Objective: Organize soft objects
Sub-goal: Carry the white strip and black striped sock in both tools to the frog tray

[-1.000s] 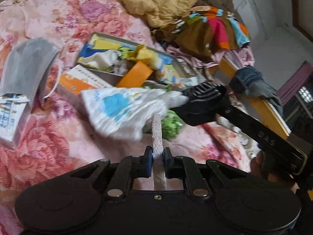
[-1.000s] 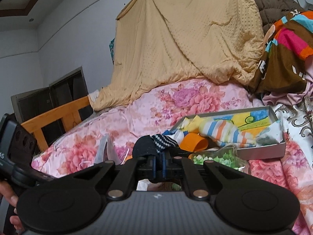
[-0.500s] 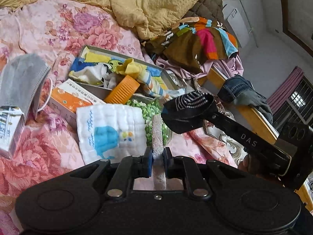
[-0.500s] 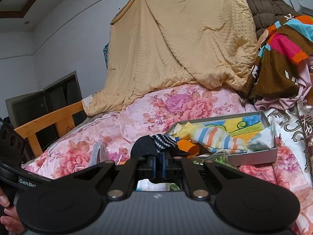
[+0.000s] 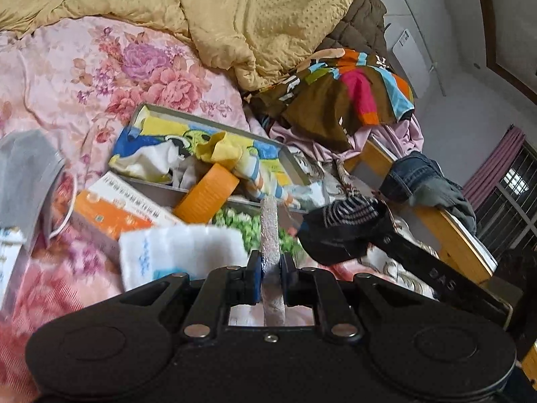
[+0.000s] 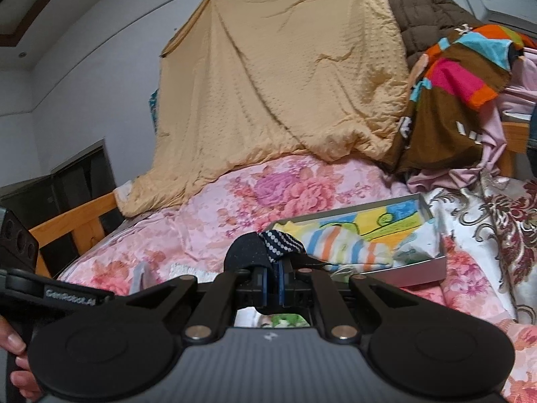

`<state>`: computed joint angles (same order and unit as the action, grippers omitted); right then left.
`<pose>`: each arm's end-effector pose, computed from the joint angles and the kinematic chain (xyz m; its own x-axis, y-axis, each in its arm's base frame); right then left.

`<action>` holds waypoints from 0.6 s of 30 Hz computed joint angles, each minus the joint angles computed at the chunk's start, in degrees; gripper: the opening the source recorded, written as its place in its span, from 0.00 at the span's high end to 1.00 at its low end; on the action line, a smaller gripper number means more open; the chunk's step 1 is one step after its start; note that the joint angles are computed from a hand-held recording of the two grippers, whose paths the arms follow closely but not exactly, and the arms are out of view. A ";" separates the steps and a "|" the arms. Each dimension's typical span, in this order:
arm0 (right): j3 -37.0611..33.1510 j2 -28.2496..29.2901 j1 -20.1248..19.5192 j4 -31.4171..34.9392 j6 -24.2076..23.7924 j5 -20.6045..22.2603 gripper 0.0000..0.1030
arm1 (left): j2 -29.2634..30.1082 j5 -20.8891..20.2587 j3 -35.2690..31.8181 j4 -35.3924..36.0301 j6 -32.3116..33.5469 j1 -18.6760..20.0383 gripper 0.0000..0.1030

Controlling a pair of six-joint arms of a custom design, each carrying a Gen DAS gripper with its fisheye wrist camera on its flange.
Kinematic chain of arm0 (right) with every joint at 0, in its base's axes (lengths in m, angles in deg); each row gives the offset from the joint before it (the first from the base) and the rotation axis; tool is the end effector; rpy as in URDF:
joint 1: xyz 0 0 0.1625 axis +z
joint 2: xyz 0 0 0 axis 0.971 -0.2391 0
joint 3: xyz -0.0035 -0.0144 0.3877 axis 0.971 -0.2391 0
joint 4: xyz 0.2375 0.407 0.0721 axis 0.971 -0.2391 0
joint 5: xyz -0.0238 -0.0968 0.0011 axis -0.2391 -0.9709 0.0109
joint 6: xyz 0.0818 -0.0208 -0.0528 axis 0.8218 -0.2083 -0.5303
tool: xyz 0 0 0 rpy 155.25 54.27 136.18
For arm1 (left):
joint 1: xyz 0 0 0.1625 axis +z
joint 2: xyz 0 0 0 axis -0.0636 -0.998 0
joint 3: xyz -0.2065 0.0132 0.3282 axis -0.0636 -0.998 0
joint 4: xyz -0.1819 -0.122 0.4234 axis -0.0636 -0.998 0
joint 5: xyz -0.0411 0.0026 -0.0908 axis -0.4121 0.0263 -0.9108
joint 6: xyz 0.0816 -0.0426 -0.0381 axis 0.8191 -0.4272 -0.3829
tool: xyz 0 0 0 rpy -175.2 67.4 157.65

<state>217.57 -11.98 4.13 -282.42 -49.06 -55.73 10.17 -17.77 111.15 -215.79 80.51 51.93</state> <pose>0.0629 -0.4463 0.3603 -0.8639 -0.0006 0.5036 -0.4877 0.2508 -0.8362 -0.3397 -0.5924 0.0416 -0.7864 0.6158 -0.0485 0.5577 0.6740 -0.4845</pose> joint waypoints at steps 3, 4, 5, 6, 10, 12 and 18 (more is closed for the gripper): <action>-1.78 0.59 -0.49 0.86 2.09 -0.08 0.93 | 3.18 -0.52 -3.80 -0.90 -1.35 0.41 0.88; -2.35 0.87 -0.62 0.91 2.51 -0.14 0.93 | 4.27 -0.77 -5.22 -1.19 -1.93 0.66 0.88; -3.14 1.46 -0.57 0.69 2.67 -0.44 0.93 | 5.24 -0.73 -6.52 -1.52 -2.23 0.82 0.88; -3.91 2.00 -0.55 0.70 2.60 -0.68 0.93 | 6.38 -0.61 -8.06 -2.08 -2.43 1.06 0.88; -7.91 5.15 0.12 1.79 1.64 -2.13 0.93 | 10.58 0.80 -14.09 -3.83 -3.46 1.88 0.88; -10.36 7.52 1.02 2.15 -0.02 -3.42 0.93 | 12.44 2.98 -16.98 -4.18 -2.22 2.01 0.88; -18.54 15.47 4.06 4.11 -2.87 -5.38 0.93 | 16.35 10.77 -23.44 -4.58 4.40 2.40 0.88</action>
<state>199.03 3.49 8.19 -278.30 -51.93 -61.10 26.52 -7.00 87.71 -220.36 84.91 54.33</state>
